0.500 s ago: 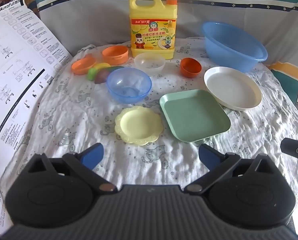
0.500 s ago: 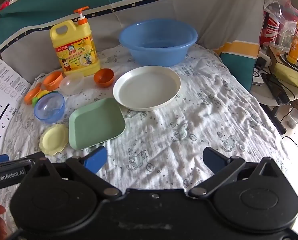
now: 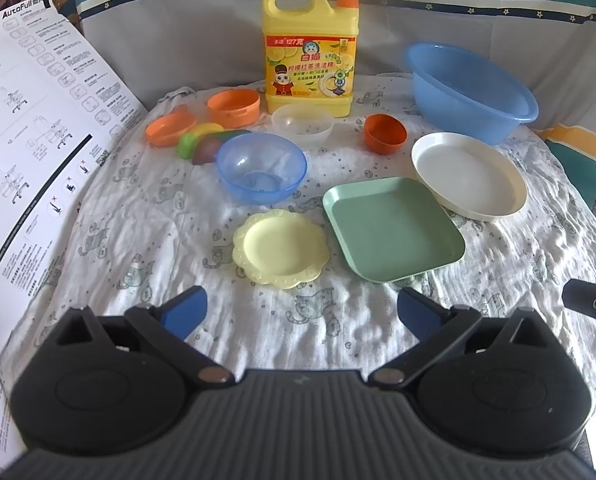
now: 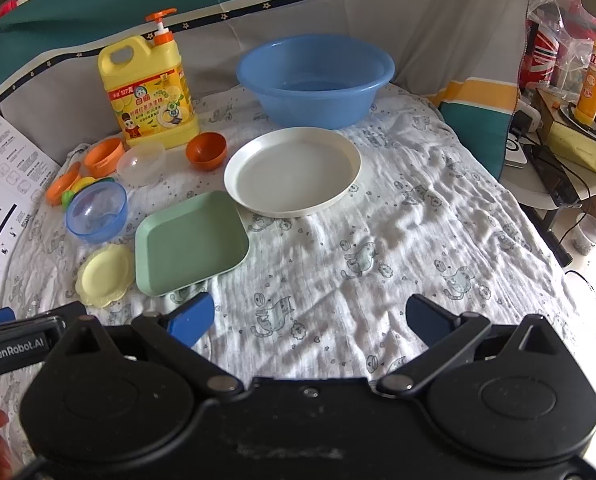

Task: Organize plates and bowls
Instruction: 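Move both grippers toward the rim of the white round plate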

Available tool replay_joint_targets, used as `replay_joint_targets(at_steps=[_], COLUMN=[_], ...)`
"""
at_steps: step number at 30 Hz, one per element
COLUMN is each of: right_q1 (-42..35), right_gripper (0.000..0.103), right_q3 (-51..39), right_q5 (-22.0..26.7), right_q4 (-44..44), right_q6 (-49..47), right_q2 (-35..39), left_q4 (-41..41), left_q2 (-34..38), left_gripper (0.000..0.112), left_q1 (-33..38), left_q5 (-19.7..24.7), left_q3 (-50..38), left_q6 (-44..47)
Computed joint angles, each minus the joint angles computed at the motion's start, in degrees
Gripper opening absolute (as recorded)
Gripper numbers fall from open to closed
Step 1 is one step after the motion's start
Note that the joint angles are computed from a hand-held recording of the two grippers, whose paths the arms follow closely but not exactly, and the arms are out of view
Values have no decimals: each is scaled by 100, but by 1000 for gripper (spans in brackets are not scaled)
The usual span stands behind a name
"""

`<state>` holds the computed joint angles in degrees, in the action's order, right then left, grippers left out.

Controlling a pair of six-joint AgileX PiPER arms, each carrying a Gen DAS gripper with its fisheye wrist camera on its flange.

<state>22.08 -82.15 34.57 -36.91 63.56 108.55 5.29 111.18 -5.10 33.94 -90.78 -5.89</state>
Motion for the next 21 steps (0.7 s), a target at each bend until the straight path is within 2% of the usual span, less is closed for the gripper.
replay_joint_targets(at_steps=[13,21], right_q1=[-25,-54], right_gripper=[103,103], right_q3=[-61,-139], right_q5=[32,101], right_q4=[-10,269], right_q6=[-18,-267], right_q2=[51,83], left_q4=[-4,55], left_q2=[-13,88], left_gripper=[103,103], left_q1=[12,-16], left_q5=[-73,-41], left_q3=[103,51], left_q6=[13,-84])
